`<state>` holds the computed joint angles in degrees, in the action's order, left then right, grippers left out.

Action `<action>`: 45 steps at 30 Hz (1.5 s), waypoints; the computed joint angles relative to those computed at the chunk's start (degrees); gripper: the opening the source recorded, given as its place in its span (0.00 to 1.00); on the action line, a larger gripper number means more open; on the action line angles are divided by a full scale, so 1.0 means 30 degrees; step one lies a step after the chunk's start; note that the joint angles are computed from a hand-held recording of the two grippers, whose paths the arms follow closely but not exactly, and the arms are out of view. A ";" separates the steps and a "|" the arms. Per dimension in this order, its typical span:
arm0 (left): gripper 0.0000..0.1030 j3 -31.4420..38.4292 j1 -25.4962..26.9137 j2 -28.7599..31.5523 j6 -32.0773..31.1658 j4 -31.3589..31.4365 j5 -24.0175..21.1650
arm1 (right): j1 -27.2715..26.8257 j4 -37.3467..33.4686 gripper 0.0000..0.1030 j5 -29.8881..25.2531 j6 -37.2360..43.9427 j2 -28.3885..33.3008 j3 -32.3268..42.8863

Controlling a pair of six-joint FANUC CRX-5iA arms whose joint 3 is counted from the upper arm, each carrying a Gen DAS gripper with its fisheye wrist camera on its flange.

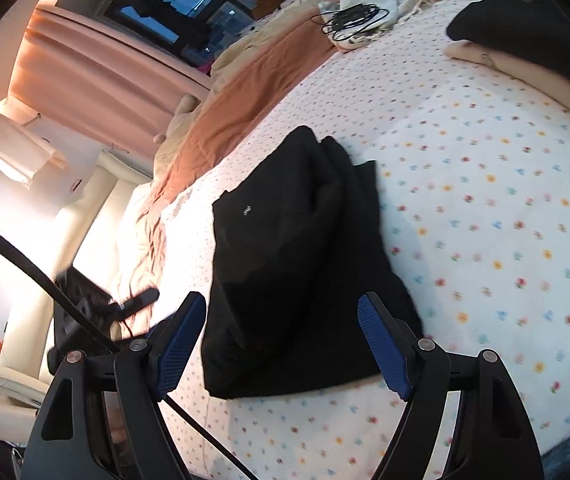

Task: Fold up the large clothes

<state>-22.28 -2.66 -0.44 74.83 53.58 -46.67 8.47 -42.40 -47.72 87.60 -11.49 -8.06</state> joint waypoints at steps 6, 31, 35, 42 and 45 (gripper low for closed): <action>0.69 -0.0773 0.1446 -0.0821 0.0852 -0.1563 -0.0168 | 0.1144 0.1176 0.72 0.1196 -0.1069 0.1110 0.0380; 0.69 0.0776 -0.0206 0.1849 0.2244 -0.3726 -0.0564 | -0.2928 -0.4618 0.06 0.0681 0.2953 0.1559 -0.2777; 0.69 0.0610 -0.0229 0.1982 0.1683 -0.3090 -0.0455 | -0.3229 -0.4494 0.10 -0.0501 0.3093 0.1726 -0.2124; 0.69 0.0831 0.0023 0.2055 0.1083 -0.2567 -0.0175 | -0.3111 -0.2933 0.75 -0.0839 0.3064 0.0781 -0.0939; 0.69 0.1263 0.0173 0.2323 0.1143 -0.2631 -0.0152 | -0.2987 -0.2161 0.75 -0.1276 0.2766 0.1469 0.0312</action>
<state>-18.49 -2.14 6.53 78.26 45.69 -47.12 -0.49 -48.88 -51.55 95.90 -7.08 -7.13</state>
